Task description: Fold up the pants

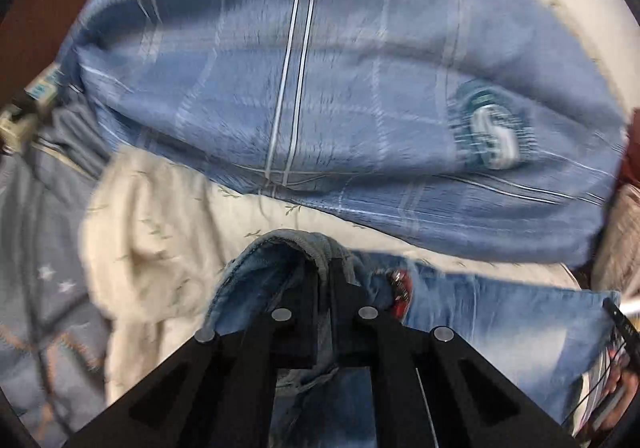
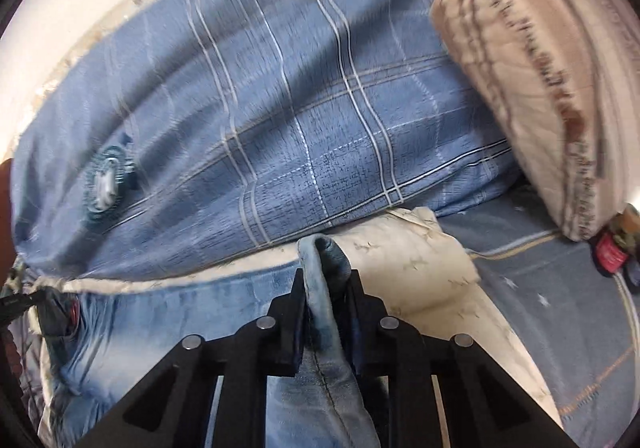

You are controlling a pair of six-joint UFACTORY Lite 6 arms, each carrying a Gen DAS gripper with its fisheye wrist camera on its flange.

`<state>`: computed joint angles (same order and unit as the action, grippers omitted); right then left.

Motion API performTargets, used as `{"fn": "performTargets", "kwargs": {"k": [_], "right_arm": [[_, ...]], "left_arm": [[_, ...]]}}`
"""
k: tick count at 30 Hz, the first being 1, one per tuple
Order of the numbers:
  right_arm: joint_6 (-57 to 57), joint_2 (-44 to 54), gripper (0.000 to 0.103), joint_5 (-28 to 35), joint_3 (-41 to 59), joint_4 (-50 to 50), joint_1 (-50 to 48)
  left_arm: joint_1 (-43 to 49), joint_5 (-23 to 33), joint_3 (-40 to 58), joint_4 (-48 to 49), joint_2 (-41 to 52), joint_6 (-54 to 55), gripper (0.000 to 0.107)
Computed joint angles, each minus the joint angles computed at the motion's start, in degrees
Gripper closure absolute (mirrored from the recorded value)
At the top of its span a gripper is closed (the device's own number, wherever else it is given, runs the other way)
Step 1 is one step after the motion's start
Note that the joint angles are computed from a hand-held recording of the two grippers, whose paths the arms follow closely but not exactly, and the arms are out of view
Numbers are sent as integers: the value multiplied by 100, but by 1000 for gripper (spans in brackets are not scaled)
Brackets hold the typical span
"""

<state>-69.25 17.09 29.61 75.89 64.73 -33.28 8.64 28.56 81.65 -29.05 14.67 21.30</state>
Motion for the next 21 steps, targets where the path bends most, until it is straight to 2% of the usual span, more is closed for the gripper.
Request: {"fn": "performTargets", "kwargs": {"k": [4, 9, 10, 12, 13, 16, 19, 21], "right_arm": [[-1049, -1110, 85, 659, -1260, 548, -872], [-1988, -2215, 85, 1877, -2609, 418, -2306], [-2170, -2458, 85, 2182, -2886, 261, -2675], [-2458, -2697, 84, 2600, -3238, -52, -3260], [-2580, -2721, 80, 2761, -3385, -300, -3546], [-2621, -2485, 77, 2773, -3563, -1318, -4066], [-2515, -2022, 77, 2711, -3488, -2233, -4520], [-2735, -1766, 77, 3076, -3275, -2512, -5041]], "left_arm": [[821, 303, -1727, -1456, -1822, 1889, 102], [2590, 1675, -3722, -2176, -3831, 3529, 102], [2841, 1738, -4022, -2219, -3951, 3811, 102], [3330, 1923, -4782, -1957, -4510, 4185, 102], [3561, 1987, -5139, -1803, -4753, 4345, 102], [3850, 1750, -5949, -1223, -5090, 4456, 100], [3795, 1448, -6344, -424, -5385, 3948, 100], [4161, 1733, -6308, -389, -5632, 4080, 100]]}}
